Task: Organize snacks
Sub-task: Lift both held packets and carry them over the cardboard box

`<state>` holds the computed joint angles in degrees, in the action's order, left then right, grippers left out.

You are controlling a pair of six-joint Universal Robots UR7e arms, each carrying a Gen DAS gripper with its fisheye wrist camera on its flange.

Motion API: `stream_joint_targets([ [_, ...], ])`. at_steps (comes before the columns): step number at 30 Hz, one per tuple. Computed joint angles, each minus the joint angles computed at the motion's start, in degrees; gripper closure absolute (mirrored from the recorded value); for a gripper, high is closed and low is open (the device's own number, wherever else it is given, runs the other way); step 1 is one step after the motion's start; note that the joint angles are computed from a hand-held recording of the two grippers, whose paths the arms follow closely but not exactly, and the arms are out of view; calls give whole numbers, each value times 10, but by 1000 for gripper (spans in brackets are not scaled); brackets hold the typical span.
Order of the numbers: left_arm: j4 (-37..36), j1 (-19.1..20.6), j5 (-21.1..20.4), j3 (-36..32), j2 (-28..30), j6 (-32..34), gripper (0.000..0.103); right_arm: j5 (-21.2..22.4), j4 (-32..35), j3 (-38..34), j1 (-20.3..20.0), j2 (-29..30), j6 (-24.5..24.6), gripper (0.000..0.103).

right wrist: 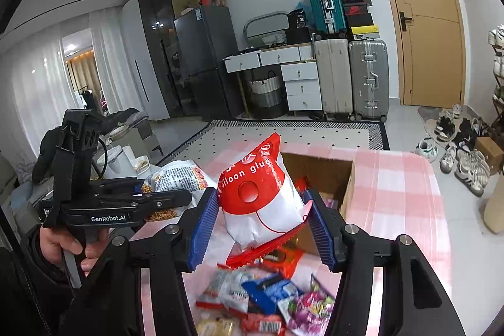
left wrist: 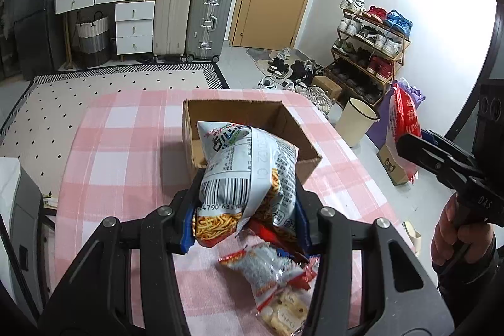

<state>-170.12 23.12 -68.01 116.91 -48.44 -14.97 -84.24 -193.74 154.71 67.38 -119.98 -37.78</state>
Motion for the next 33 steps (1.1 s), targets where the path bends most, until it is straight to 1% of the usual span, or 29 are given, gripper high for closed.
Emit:
stream_joint_targets([
  [6,45,12,-4,-72,39,13,57,-17,6,-45,18,40,17,46],
  [12,71,28,-10,-135,75,18,57,-38,8,-79,33,76,5,46],
  [15,89,37,-12,-168,94,10,57,-18,13,-88,23,84,14,46],
  [16,90,39,-15,-172,97,10,57,-23,9,-94,26,93,17,46],
  [21,110,41,-1,-211,125,23,57,-16,5,-113,16,122,17,46],
  [23,116,44,-2,-224,134,25,57,-10,5,-123,11,133,21,46],
  [26,129,50,-2,-250,154,26,57,-14,-6,-136,6,152,29,46],
  [33,160,63,4,-309,202,39,57,-13,6,-176,-15,195,42,46],
])
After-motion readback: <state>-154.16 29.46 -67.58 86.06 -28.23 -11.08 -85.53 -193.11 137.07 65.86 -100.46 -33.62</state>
